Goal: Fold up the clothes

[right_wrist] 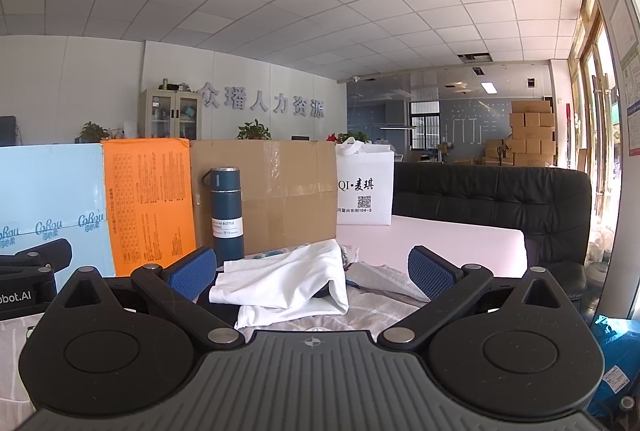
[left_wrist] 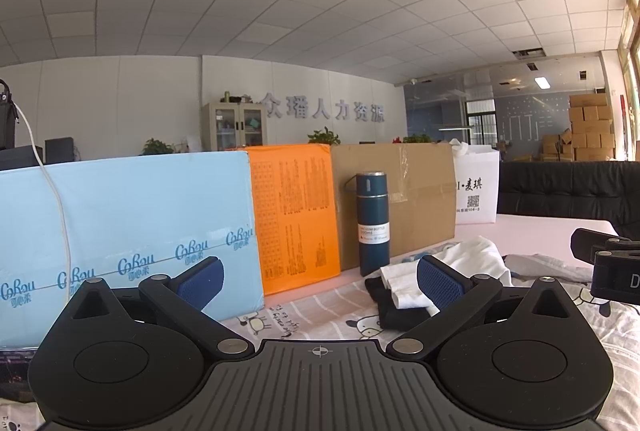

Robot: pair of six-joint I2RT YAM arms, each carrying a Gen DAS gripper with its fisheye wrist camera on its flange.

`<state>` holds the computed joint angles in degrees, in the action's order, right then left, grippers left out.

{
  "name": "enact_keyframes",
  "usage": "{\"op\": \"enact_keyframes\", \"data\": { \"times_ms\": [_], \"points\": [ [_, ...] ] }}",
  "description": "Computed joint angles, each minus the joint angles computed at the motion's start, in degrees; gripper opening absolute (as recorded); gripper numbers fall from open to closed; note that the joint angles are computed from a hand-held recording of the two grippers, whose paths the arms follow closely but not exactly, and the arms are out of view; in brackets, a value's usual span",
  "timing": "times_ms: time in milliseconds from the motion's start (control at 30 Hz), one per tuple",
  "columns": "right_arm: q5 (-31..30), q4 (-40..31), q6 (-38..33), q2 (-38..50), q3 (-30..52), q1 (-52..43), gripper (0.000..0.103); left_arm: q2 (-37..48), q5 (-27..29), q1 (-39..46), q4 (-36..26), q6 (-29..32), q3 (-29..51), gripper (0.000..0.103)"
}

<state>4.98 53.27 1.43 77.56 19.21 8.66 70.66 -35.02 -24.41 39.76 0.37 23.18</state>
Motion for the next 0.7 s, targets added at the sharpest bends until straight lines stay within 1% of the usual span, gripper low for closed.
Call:
{"op": "enact_keyframes", "data": {
  "times_ms": [700],
  "points": [
    [-0.32,0.28,-0.44,0.47,-0.10,-0.10,0.103,0.18,-0.61,-0.48,-0.13,-0.02,0.24,0.103]
  ]
}}
